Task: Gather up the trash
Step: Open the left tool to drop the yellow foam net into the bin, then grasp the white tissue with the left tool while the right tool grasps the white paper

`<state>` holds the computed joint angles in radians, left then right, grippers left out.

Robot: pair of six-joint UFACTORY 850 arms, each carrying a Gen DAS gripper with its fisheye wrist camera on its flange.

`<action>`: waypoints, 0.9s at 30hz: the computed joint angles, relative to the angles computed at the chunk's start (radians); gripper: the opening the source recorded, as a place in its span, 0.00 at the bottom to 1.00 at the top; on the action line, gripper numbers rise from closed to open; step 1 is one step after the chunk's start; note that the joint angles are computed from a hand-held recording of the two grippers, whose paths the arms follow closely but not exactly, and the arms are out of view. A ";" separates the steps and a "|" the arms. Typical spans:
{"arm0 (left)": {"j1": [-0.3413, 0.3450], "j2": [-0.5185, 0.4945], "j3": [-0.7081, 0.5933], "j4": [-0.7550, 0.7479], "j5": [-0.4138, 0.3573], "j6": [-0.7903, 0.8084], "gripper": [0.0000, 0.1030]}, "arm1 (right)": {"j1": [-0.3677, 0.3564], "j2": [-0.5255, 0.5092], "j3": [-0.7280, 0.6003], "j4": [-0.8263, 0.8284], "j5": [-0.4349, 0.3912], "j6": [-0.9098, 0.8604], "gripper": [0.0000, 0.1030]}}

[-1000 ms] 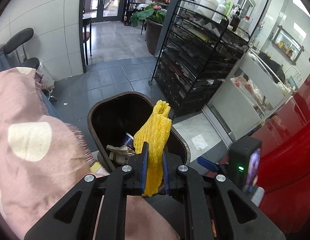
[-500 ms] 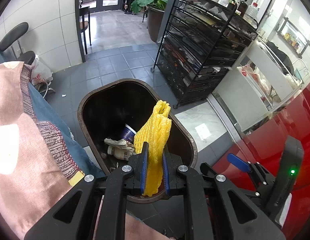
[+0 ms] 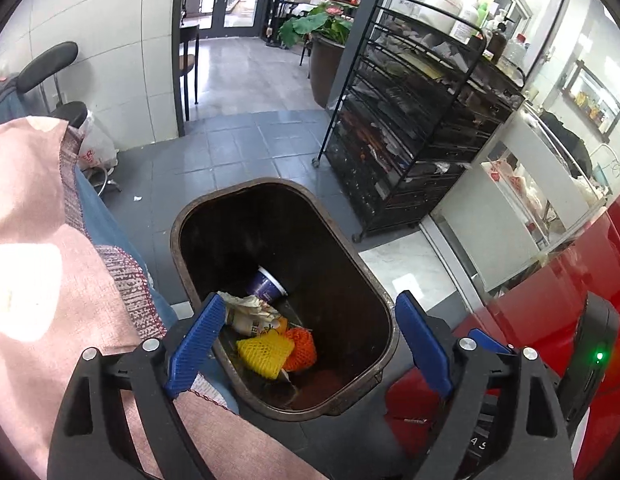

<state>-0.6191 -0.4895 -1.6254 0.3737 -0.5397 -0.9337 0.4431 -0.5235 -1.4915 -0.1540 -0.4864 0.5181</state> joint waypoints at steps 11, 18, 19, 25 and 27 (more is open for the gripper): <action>-0.022 0.037 0.024 0.085 0.007 -0.018 0.90 | 0.007 0.015 -0.018 0.009 0.001 -0.007 0.83; -0.046 0.130 0.117 0.236 0.032 -0.130 0.93 | 0.020 0.010 -0.063 0.076 -0.002 -0.097 0.85; -0.049 0.147 0.134 0.255 0.037 -0.146 0.94 | 0.023 0.007 -0.071 0.102 -0.002 -0.127 0.85; -0.069 0.251 0.247 0.424 0.016 -0.291 0.94 | 0.063 -0.015 -0.140 0.193 -0.005 -0.283 0.85; -0.066 0.289 0.283 0.437 0.010 -0.303 0.94 | 0.075 -0.025 -0.167 0.257 -0.007 -0.361 0.86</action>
<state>-0.6855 -0.2008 -1.3425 0.8109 -0.5302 -1.2369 0.5181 -0.5487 -1.6585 0.1028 -0.4930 0.1572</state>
